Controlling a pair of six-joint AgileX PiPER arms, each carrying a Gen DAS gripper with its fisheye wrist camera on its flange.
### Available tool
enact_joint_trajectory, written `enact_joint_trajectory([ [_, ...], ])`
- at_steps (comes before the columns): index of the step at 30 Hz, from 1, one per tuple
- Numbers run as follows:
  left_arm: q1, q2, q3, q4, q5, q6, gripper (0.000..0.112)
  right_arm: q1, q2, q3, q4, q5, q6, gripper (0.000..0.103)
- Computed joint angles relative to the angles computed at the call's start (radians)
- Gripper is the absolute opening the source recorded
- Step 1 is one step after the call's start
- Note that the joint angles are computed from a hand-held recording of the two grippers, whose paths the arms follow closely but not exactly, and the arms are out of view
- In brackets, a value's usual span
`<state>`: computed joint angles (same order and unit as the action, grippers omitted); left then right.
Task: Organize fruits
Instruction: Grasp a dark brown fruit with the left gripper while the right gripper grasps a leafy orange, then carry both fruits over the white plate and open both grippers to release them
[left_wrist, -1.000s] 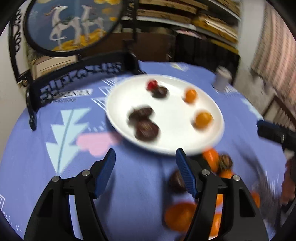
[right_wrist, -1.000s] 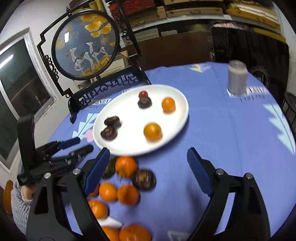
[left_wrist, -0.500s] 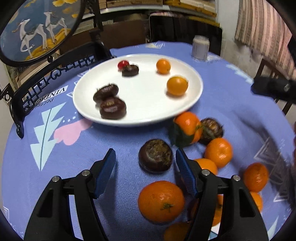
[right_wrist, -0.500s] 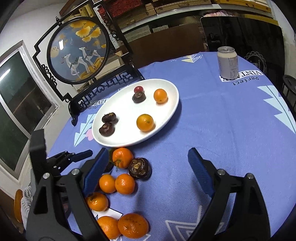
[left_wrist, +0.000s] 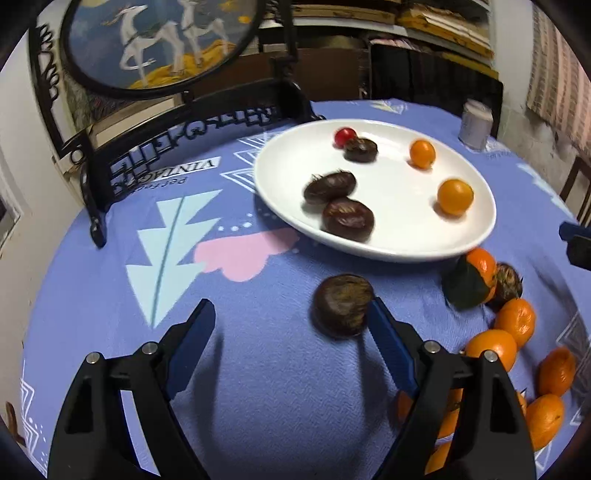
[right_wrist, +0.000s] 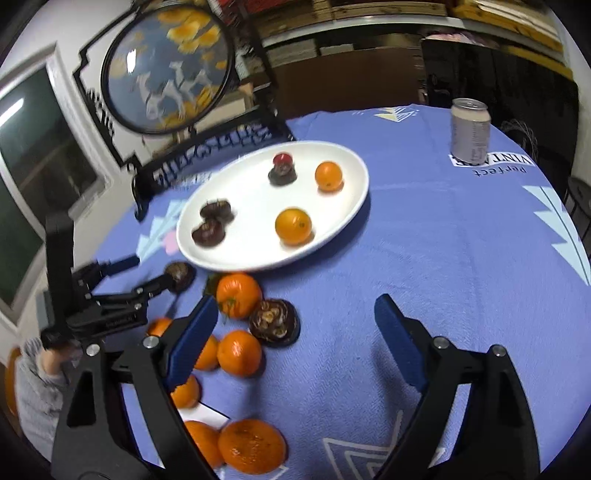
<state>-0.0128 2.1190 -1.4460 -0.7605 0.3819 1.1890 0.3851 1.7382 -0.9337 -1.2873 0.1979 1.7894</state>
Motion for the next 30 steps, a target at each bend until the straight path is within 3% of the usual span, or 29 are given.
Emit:
enact_joint_trajectory([
  [4,-0.021,0.004,0.017,0.006,-0.034,0.017,0.084,0.018,0.041,-0.026,0.04,0.016,-0.067,0.081],
  [6,-0.028,0.002,0.028,-0.01,-0.048,0.04,0.084,0.027,0.055,-0.033,-0.024,0.008,-0.006,0.079],
  [9,-0.036,0.011,0.022,-0.018,-0.049,0.049,0.084,0.087,0.095,-0.085,-0.029,0.076,-0.037,0.079],
  [14,-0.021,0.039,-0.024,-0.023,0.037,0.046,0.074,0.147,0.184,-0.222,0.108,0.185,-0.263,0.077],
  [19,-0.007,0.059,-0.064,-0.026,0.123,0.04,0.051,0.122,0.277,-0.346,0.366,0.193,-0.566,0.058],
  [23,-0.006,0.056,-0.059,-0.048,0.137,0.071,0.042,0.106,0.293,-0.367,0.46,0.166,-0.665,0.04],
  [26,0.005,0.057,-0.062,-0.07,0.155,0.083,0.042,0.111,0.277,-0.349,0.472,0.157,-0.678,0.039],
  [30,0.021,0.024,-0.021,-0.128,0.142,0.139,0.042,0.102,0.196,-0.244,0.43,0.081,-0.599,0.039],
])
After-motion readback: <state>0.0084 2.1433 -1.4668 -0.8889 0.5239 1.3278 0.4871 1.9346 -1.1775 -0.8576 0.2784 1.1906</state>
